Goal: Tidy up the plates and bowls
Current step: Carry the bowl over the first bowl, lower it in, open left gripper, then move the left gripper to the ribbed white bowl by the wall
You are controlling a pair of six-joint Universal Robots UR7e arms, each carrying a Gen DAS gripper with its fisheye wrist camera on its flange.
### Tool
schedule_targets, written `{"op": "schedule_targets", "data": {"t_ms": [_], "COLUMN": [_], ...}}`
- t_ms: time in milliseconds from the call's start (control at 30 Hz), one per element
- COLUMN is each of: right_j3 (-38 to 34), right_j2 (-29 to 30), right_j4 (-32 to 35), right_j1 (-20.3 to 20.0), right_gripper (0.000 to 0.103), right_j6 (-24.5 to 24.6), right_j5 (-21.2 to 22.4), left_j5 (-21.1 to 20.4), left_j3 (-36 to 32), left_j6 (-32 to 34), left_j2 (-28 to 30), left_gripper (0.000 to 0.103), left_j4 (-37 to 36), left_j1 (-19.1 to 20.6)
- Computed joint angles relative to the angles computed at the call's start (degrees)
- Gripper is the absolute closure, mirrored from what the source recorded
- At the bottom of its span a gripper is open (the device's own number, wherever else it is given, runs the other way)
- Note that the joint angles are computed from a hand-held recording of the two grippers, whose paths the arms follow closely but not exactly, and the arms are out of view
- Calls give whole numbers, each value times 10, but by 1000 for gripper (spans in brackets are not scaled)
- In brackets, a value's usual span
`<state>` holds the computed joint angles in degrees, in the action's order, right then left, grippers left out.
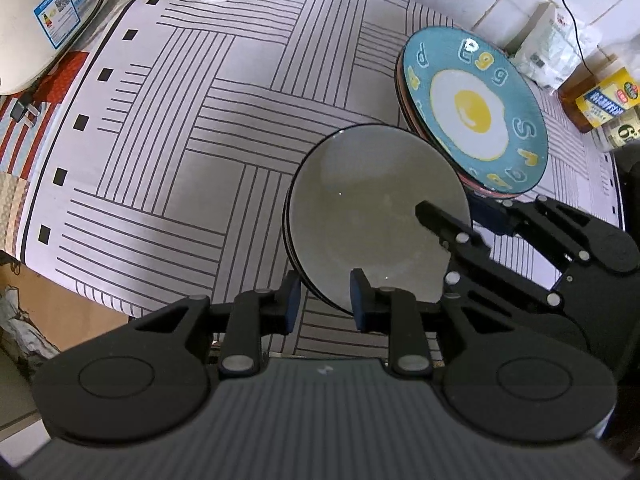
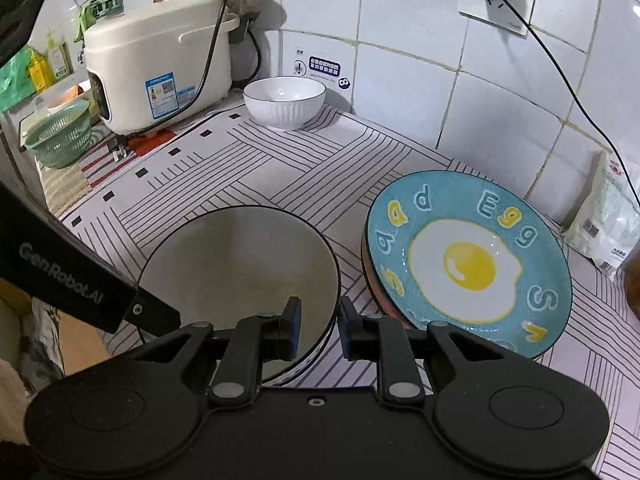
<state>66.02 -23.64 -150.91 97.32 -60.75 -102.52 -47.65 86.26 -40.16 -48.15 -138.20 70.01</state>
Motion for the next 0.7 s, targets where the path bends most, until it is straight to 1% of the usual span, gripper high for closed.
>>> {"op": "schedule_targets", "data": {"t_ms": [33, 133, 200, 267, 333, 400, 467, 567, 700], "right_j3": [0, -1, -2, -2, -2, -1, 2, 7, 19], "right_j2": [0, -2, -5, -9, -13, -19, -24, -32, -39], "right_j4": [0, 8, 17, 24, 33, 37, 39, 41, 24], "right_j1": [1, 3, 5, 7, 10, 13, 14, 18, 24], "right_gripper": [77, 72, 63, 56, 51, 44, 40, 39, 32], "right_j6": [-2, -1, 5, 10, 18, 25, 31, 44, 71], "right_j5": [-2, -4, -3, 3, 8, 15, 27, 45, 64], "left_j5": [-1, -3, -1, 2, 9, 19, 31, 46, 53], "left_j3": [3, 9, 13, 21, 28, 33, 37, 44, 53], "left_j6": [2, 5, 8, 18, 26, 35, 49, 76, 122], "left_j2": [-2, -8, -13, -19, -26, -33, -39, -49, -67], "left_gripper": [79, 77, 77, 75, 73, 70, 69, 64, 61], "left_j4": [-8, -19, -24, -38, -49, -56, -61, -68, -85], "left_j1": [0, -2, -5, -8, -12, -17, -22, -26, -25]}}
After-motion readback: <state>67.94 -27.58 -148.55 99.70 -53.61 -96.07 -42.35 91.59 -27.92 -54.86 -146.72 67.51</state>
